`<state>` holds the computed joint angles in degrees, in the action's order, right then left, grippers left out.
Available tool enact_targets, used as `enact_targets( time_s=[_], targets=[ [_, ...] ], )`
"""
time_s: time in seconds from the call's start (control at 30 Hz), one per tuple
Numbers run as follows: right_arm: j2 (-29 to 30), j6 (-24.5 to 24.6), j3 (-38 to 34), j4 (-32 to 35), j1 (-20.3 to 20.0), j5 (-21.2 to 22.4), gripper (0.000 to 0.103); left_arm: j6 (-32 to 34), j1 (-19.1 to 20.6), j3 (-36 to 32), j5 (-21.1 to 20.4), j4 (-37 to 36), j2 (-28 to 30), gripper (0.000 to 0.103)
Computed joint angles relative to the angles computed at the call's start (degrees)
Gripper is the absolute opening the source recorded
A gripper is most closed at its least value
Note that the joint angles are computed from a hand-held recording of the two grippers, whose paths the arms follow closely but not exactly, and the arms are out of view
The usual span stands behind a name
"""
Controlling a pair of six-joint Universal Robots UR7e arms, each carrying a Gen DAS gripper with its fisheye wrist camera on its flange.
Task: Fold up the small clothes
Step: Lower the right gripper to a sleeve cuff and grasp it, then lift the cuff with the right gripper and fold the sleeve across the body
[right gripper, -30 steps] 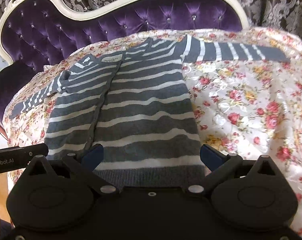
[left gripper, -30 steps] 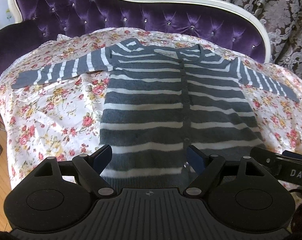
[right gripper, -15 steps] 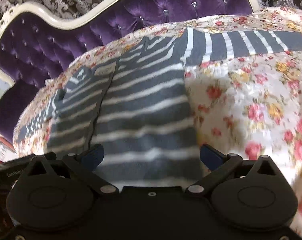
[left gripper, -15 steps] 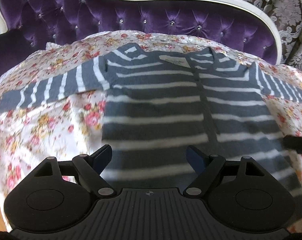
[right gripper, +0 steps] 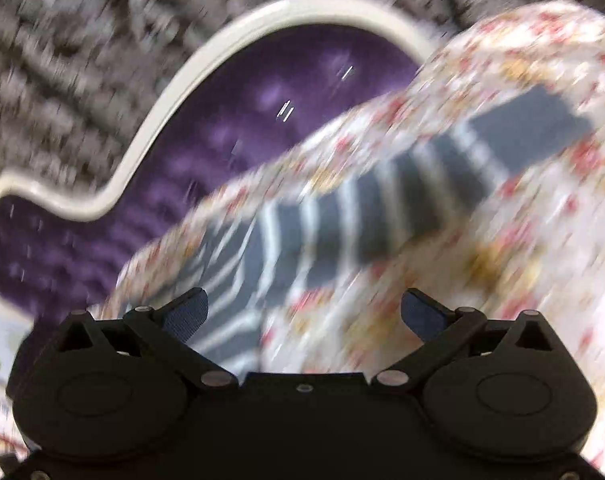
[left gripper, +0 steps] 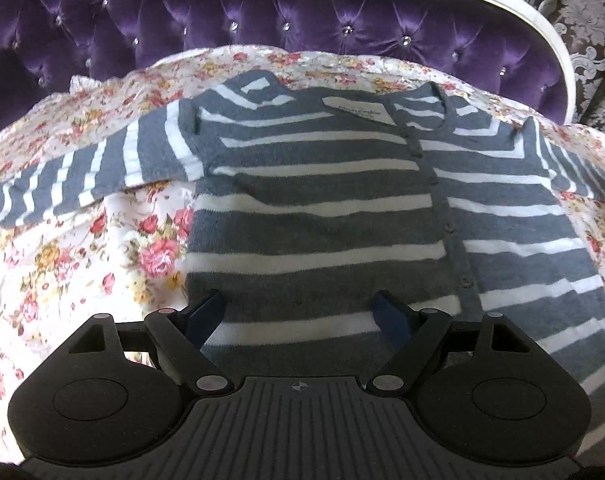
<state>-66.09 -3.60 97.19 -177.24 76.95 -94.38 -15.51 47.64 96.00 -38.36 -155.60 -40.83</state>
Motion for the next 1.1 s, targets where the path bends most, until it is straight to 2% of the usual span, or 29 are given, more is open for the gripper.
enact_targets(
  time_s=[0.17,0.23,0.37,0.5,0.6,0.67,0.7,0.73,0.77,0.83,0.93,1.03,1.1],
  targets=[
    [1.1,0.5,-4.2,-3.0,-1.7,-5.6,0.103,1.9,0.4,0.4,-0.3,-3.1,0.6,0.089],
    [1.4,1.6,-5.9,-2.2,-2.6,-7.1,0.103,2.8,0.5,1.0,-0.6,-4.7,0.6,0.093],
    [1.9,4.6,-8.5,-0.2,-5.1,-7.0,0.103,2.9,0.5,0.9,-0.7,-4.4,0.6,0.096],
    [2.8,6.5,-10.3,0.4,-7.0,-6.1,0.100,2.3,0.7,0.5,-1.6,-3.3,0.6,0.103],
    [3.6,5.6,-10.8,-2.3,-7.6,-5.6,0.086,2.1,0.6,0.7,-1.4,-4.0,0.7,0.103],
    [4.5,4.8,-12.1,-2.5,-7.4,-6.8,0.067,2.1,0.6,0.8,-1.4,-4.3,0.7,0.103],
    [4.9,4.5,-12.7,-2.5,-7.2,-7.8,0.062,2.0,0.6,0.8,-1.4,-4.3,0.7,0.103],
    [5.2,4.2,-12.9,-2.8,-7.1,-8.8,0.049,1.9,0.6,0.7,-1.4,-4.1,0.7,0.103],
    [5.6,3.7,-13.4,-2.7,-7.0,-9.8,0.032,1.9,0.6,0.7,-1.5,-4.2,0.7,0.103],
    [6.3,3.0,-14.6,-1.9,-6.6,-12.3,0.018,2.5,0.6,0.8,-1.5,-4.3,0.7,0.103],
    [7.0,1.8,-15.1,-3.1,-5.8,-14.6,0.017,4.1,0.6,1.2,-2.2,-4.9,0.3,0.102],
    [7.8,-3.9,-15.7,-5.2,-3.7,-17.2,0.017,4.1,0.7,1.1,-3.1,-3.8,-0.3,0.101],
    [7.7,-6.3,-16.0,-5.4,-2.2,-16.8,0.017,3.5,0.6,1.1,-3.3,-3.1,-0.6,0.101]
  ],
)
